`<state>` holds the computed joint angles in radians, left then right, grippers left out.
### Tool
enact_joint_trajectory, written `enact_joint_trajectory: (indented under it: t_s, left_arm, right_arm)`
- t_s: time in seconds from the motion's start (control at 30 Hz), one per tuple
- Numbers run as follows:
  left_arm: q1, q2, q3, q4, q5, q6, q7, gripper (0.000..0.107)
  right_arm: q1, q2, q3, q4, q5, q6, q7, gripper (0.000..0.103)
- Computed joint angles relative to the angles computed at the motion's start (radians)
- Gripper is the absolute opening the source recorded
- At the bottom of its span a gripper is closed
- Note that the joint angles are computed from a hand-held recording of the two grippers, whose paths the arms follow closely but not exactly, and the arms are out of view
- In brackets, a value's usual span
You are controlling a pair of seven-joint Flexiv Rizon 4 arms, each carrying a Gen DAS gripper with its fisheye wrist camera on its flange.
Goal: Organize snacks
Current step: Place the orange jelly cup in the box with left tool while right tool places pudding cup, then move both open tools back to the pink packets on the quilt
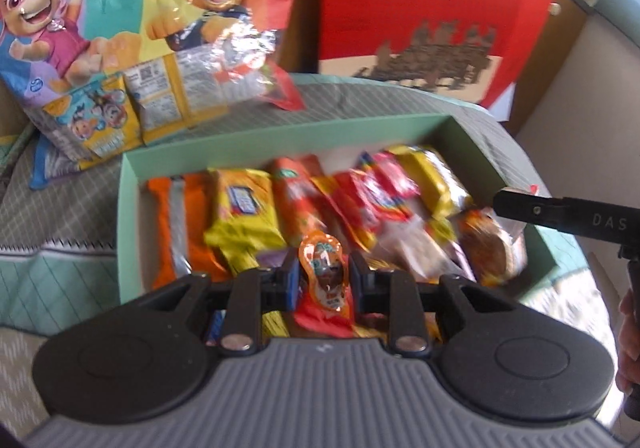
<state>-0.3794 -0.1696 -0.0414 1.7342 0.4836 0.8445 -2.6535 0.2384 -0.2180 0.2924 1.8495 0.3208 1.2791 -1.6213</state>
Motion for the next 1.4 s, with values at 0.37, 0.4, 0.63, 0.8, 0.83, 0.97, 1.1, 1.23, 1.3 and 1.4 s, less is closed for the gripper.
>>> enact_joint_trajectory:
  t_s: [0.37, 0.4, 0.63, 0.8, 0.83, 0.97, 1.1, 1.23, 1.3, 1.4]
  left_arm:
    - [0.009, -0.084, 0.044, -0.072, 0.005, -0.019, -0.019, 0.056]
    - [-0.002, -0.088, 0.049, -0.083, 0.023, -0.039, -0.041, 0.079]
    - [-0.024, -0.089, 0.043, -0.094, 0.051, -0.075, -0.051, 0.103]
    - [-0.033, -0.078, 0.033, -0.085, 0.041, -0.073, -0.047, 0.103]
    - [-0.036, -0.075, 0.032, -0.084, 0.044, -0.077, -0.05, 0.103]
    - [-0.044, -0.061, 0.024, -0.082, 0.048, -0.092, -0.062, 0.103]
    - [-0.057, -0.04, 0.013, -0.08, 0.064, -0.108, -0.083, 0.103]
    - [-0.067, -0.022, -0.002, -0.079, 0.079, -0.124, -0.102, 0.103]
    - [-0.073, -0.012, -0.012, -0.076, 0.083, -0.129, -0.11, 0.103]
    - [-0.083, 0.003, -0.025, -0.066, 0.094, -0.132, -0.127, 0.103]
  right_arm:
    - [0.02, -0.144, -0.004, -0.114, -0.099, 0.002, 0.09, 0.05]
    - [0.018, -0.147, -0.001, -0.115, -0.102, 0.008, 0.095, 0.06]
    - [0.005, -0.122, 0.015, -0.066, -0.13, 0.063, 0.11, 0.103]
    - [-0.01, -0.089, 0.026, -0.038, -0.115, 0.04, 0.117, 0.103]
    - [-0.013, -0.081, 0.028, -0.032, -0.11, 0.037, 0.113, 0.103]
    - [-0.02, -0.048, 0.035, -0.011, -0.076, 0.021, 0.092, 0.103]
    - [-0.021, -0.007, 0.036, 0.01, -0.033, 0.009, 0.059, 0.103]
    - [-0.016, 0.041, 0.027, 0.037, 0.01, -0.007, 0.029, 0.103]
    - [-0.012, 0.064, 0.019, 0.047, 0.035, -0.02, 0.014, 0.103]
    - [-0.004, 0.102, 0.004, 0.072, 0.068, -0.034, -0.009, 0.103]
